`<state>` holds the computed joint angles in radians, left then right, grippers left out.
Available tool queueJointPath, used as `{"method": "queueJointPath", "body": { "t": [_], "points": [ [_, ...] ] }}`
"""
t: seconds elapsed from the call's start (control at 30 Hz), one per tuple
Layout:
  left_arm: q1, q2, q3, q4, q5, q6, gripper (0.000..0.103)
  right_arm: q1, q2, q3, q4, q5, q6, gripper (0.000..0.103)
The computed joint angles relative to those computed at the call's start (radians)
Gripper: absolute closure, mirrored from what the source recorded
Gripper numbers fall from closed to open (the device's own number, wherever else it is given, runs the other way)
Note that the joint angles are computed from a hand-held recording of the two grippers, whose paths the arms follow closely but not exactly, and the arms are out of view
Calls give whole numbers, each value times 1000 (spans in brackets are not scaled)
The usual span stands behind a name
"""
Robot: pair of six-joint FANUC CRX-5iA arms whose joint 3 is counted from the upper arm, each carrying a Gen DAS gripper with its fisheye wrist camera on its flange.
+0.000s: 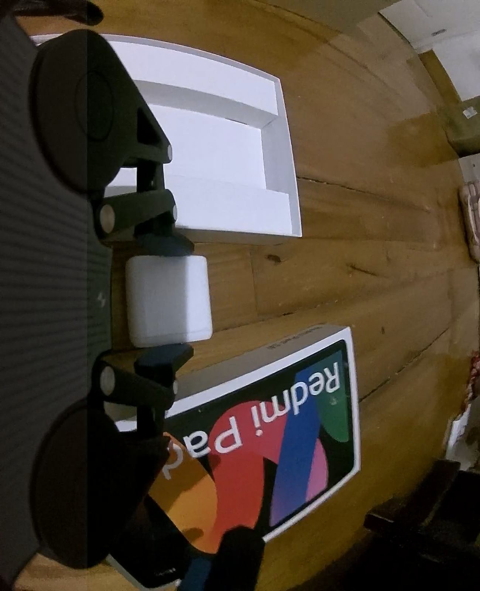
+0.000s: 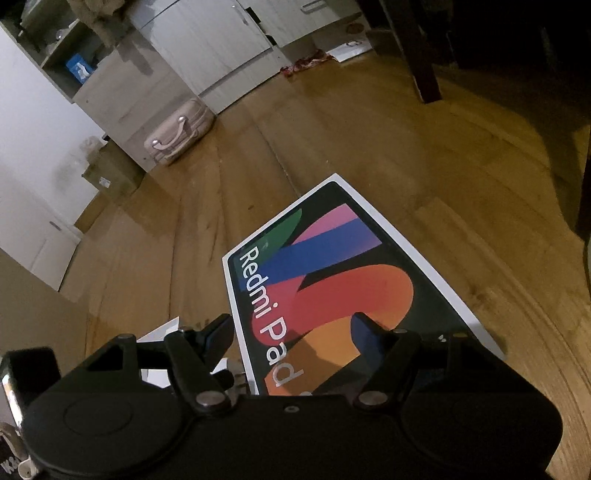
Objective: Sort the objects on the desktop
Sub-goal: 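Grasp the remaining large white charger with the left tool while the right tool moves to the Redmi box, then carry the large charger over the white tray with the left tool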
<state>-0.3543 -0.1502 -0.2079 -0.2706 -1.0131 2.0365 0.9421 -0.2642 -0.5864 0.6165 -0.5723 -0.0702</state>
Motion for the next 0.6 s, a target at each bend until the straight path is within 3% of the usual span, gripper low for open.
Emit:
{"method": "queueJointPath", "body": {
  "t": [0.13,0.3,0.6],
  "points": [
    [-14,4,8,-11,-18,-11,50,-1,-9,-8,15,-11,-30,28],
    [-3,13,8,79,-36,-152,51,-3,-20,-43,118,-12,-144,28],
    [10,-5,-9,91,-22,-112,51,-9,-27,-45,88,-11,-155,28]
  ]
}}
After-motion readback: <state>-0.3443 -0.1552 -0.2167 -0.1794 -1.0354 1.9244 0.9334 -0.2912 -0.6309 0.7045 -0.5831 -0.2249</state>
